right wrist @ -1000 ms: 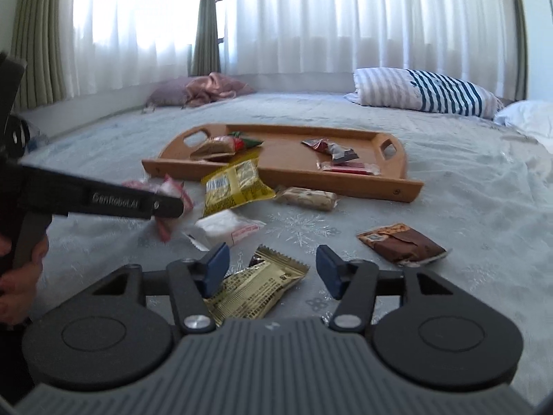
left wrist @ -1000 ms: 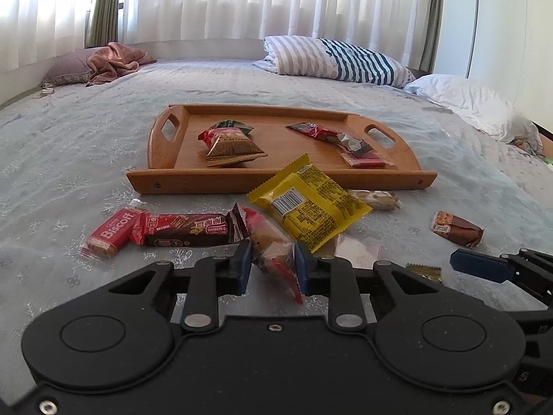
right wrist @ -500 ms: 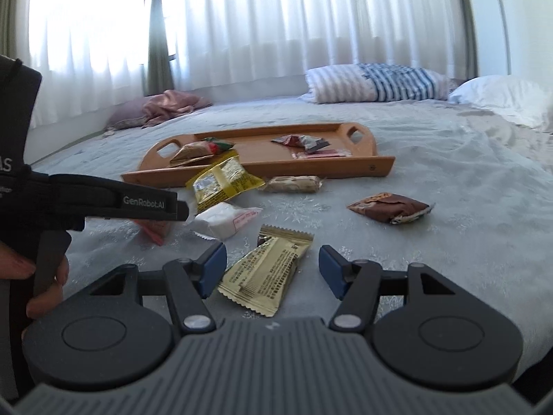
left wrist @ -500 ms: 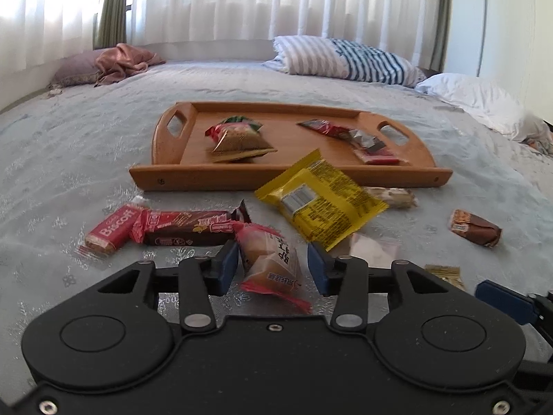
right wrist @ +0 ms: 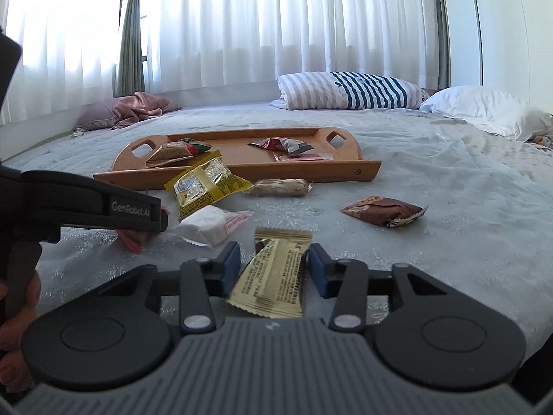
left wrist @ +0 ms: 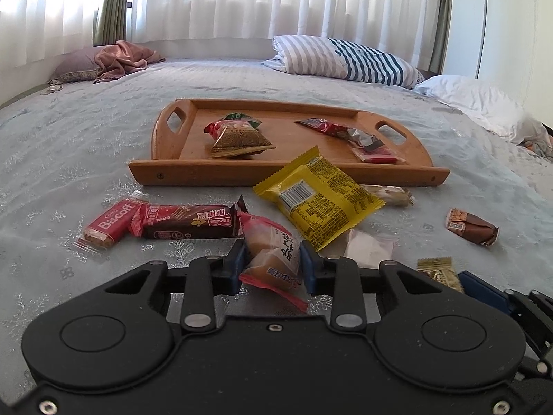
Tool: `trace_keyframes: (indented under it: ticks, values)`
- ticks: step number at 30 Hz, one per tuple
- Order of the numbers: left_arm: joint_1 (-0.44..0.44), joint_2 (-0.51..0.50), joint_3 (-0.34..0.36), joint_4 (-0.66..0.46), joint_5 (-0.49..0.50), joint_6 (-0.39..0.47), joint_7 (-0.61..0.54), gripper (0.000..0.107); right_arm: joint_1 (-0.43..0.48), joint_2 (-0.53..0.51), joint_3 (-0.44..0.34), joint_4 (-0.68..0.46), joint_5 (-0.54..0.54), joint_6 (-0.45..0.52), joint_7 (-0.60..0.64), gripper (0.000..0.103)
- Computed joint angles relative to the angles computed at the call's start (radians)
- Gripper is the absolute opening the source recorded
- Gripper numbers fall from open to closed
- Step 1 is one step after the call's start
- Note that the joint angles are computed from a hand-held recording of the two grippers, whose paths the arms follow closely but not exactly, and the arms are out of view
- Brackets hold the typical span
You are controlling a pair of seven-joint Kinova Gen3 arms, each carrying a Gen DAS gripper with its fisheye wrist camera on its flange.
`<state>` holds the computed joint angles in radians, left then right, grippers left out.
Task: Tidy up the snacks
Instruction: 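Carry the red-white snack and gold wrapper over the tray with both grippers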
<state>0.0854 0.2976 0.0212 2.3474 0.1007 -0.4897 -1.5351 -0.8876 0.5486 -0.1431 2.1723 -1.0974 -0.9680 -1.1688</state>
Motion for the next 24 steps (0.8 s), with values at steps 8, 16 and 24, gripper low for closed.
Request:
trace_keyframes:
  ticks: [8, 16, 24]
  values:
    - [0.000, -0.027, 0.000, 0.007, 0.006, -0.002, 0.000, 0.031, 0.031, -0.037, 0.012, 0.015, 0.032, 0.042, -0.005, 0.038]
    - [0.003, -0.040, -0.021, -0.023, 0.029, 0.002, -0.030, 0.031, 0.069, -0.070, 0.027, -0.003, 0.056, 0.057, 0.015, 0.038]
    - [-0.027, -0.035, -0.041, -0.120, 0.024, 0.059, -0.042, 0.031, 0.174, -0.092, 0.063, -0.095, 0.119, 0.188, 0.079, 0.038]
